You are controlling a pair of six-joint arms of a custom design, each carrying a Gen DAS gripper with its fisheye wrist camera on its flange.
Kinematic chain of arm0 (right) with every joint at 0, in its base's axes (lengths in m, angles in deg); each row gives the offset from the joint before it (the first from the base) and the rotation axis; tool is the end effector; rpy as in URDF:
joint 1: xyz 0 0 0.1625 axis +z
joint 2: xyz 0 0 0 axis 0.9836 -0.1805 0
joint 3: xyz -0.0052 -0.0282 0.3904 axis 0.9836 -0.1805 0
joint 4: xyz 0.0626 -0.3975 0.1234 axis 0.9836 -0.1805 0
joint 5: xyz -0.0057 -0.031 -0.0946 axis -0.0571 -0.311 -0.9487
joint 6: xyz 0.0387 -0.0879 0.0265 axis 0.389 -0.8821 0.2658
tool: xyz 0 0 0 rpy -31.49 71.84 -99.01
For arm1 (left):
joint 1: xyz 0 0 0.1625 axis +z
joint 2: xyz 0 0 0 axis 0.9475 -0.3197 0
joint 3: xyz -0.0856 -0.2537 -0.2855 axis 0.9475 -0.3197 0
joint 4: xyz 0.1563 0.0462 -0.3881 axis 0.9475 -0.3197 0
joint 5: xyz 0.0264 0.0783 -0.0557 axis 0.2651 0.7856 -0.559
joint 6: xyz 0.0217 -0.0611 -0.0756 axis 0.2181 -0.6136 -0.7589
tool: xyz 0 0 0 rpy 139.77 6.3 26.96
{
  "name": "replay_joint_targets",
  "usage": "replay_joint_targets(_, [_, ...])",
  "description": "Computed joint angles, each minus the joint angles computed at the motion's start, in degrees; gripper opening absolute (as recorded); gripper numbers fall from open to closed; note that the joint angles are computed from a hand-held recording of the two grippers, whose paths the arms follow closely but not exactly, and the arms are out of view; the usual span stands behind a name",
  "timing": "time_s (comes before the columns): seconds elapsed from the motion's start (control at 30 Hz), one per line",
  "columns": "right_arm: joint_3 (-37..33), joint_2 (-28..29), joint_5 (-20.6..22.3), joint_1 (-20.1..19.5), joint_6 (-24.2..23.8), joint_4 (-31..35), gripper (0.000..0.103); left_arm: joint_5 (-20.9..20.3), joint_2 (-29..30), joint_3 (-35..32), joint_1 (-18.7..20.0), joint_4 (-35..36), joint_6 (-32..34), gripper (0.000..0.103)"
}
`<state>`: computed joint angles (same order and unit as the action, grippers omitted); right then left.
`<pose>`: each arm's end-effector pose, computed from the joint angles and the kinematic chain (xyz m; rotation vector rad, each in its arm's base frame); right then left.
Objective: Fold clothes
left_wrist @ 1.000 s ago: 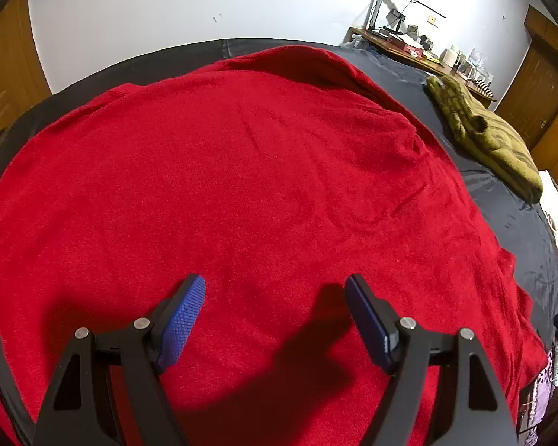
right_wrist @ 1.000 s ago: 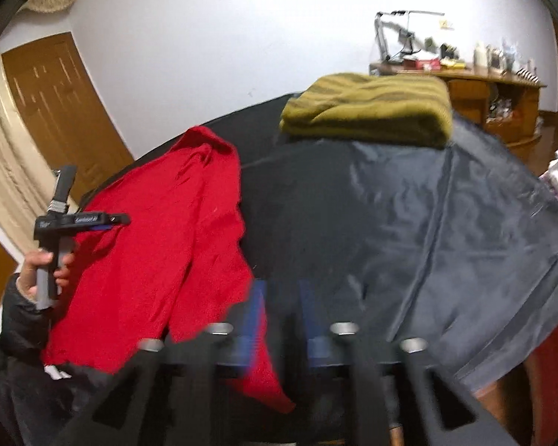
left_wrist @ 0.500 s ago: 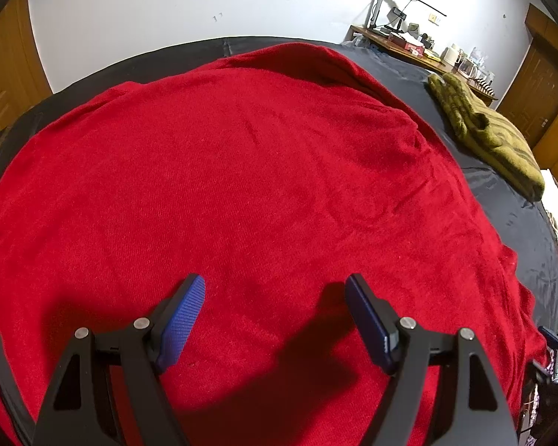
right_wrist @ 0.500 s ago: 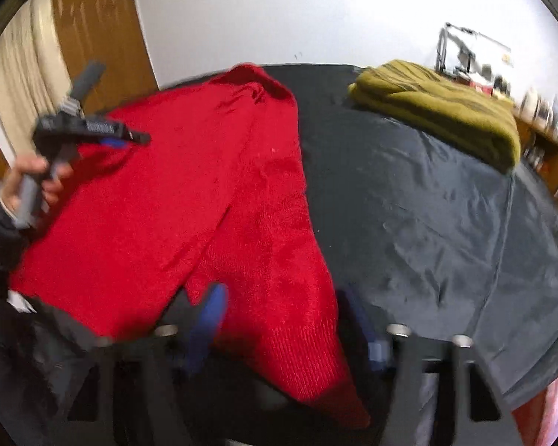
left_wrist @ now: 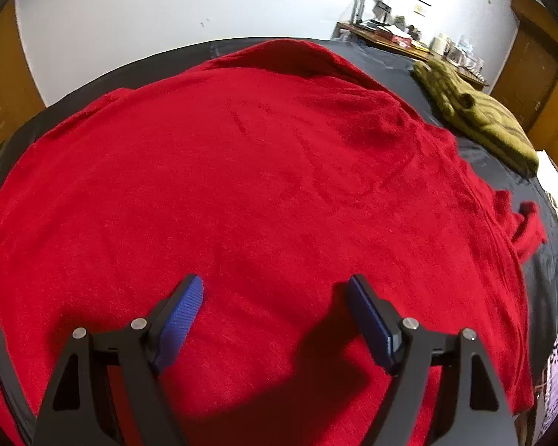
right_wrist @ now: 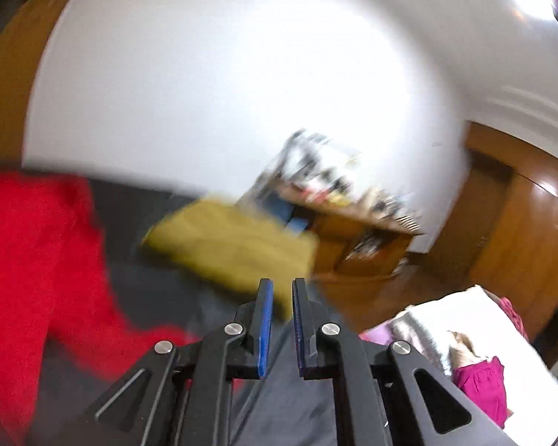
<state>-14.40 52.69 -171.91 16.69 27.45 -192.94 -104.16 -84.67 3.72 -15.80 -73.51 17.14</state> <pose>0.1793 -0.7894 0.3260 0.7265 -1.6972 1.2338 -0.2694 -0.7674 0.2031 0.1394 2.3170 -0.6982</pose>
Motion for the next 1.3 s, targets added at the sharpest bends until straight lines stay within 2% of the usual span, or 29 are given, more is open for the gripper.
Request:
replay_joint_targets(0.03, [-1.4,0.3,0.7,0.2,0.7,0.3,0.011,0.0,-0.1,0.2,0.0,-0.2,0.1,0.083])
replay_joint_targets(0.1, [-3.2,-0.4,3.0,0.7,3.7,5.3,0.012,-0.3,-0.4,0.8,0.0,-0.8,0.1,0.083])
replay_joint_targets(0.17, [-1.7,-3.3,6.2,0.4,9.5,16.0,0.012,-0.9,-0.6,1.2,0.1,-2.1,0.4,0.083])
replay_joint_targets(0.2, [-1.1,-3.6,5.8,0.2,10.7,19.4,0.012,-1.2,-0.6,1.1,0.2,-2.4,0.4,0.083])
replay_joint_targets(0.3, [0.2,-4.4,5.0,-0.6,14.3,28.6,0.022,-1.4,-0.5,1.2,0.3,-3.0,1.0,0.083])
replay_joint_targets(0.33, [0.8,-4.5,4.8,-1.1,15.6,30.9,0.034,-1.4,-0.5,1.1,0.3,-3.0,1.2,0.083])
replay_joint_targets(0.37, [1.2,-4.5,4.8,-1.5,16.8,33.1,0.060,-1.4,-0.5,1.1,0.3,-3.0,1.4,0.083])
replay_joint_targets(0.4, [1.7,-4.7,4.9,-1.9,17.7,34.5,0.071,-1.3,-0.4,1.1,0.3,-3.0,1.5,0.084])
replay_joint_targets(0.43, [2.1,-4.5,4.8,-2.2,18.5,35.9,0.077,-1.2,-0.4,1.3,0.2,-3.2,1.8,0.084])
replay_joint_targets(0.67, [-5.0,0.0,1.8,-3.8,26.0,45.9,0.077,-1.2,-0.6,2.1,0.2,-4.6,2.5,0.086])
replay_joint_targets(0.8, [-10.2,2.6,3.7,-4.2,31.4,51.9,0.077,-1.3,-0.9,2.6,0.2,-5.0,2.7,0.086])
replay_joint_targets(0.97, [-13.1,5.4,3.1,-3.4,29.2,55.9,0.077,-1.3,-0.9,2.7,0.2,-5.5,2.8,0.087])
replay_joint_targets(1.1, [-10.5,5.7,-0.4,-2.6,25.3,51.6,0.076,-1.5,-0.9,2.8,0.3,-5.9,3.4,0.089])
replay_joint_targets(1.2, [-11.1,6.0,-0.1,-2.7,24.5,51.8,0.064,-1.6,-0.8,2.8,0.3,-6.3,3.9,0.092])
replay_joint_targets(1.3, [-11.7,6.0,0.5,-2.8,23.8,53.2,0.043,-1.8,-0.8,3.1,0.3,-7.0,4.4,0.095])
